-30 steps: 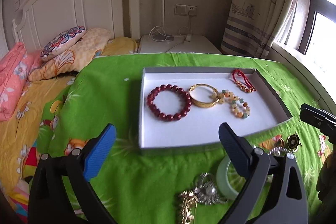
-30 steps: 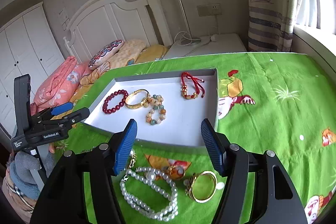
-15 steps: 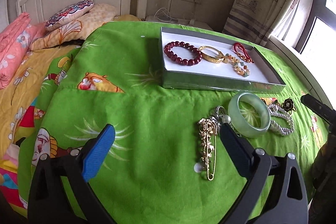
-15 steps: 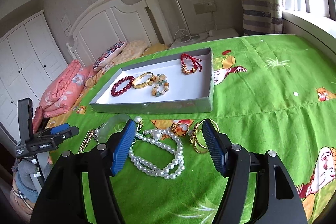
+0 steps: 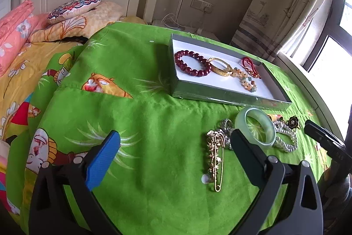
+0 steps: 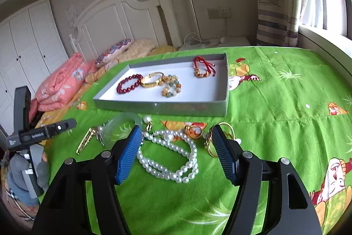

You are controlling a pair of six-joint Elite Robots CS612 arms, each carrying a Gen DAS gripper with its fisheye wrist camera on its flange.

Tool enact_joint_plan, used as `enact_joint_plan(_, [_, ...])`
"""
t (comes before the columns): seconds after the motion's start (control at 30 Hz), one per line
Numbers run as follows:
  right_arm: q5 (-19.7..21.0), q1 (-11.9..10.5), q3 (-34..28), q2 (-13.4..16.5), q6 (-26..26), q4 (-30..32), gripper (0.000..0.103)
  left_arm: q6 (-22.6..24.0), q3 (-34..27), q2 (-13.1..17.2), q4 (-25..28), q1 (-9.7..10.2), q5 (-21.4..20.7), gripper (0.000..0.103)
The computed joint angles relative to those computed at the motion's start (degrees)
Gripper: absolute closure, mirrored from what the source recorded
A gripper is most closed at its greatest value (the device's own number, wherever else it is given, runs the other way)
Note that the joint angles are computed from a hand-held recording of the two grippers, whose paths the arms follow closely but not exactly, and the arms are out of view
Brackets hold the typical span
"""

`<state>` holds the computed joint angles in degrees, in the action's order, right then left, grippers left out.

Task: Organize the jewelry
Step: 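Grasp the pearl necklace with the right tool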

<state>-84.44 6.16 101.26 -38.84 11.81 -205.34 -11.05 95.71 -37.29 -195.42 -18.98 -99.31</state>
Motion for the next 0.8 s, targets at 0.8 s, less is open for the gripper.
enact_joint_plan(0.8, [-5.1, 5.2, -7.5, 0.9, -18.4, 21.1, 0.077, 2.3, 1.0, -0.1, -3.4, -0.16, -1.4, 0.003])
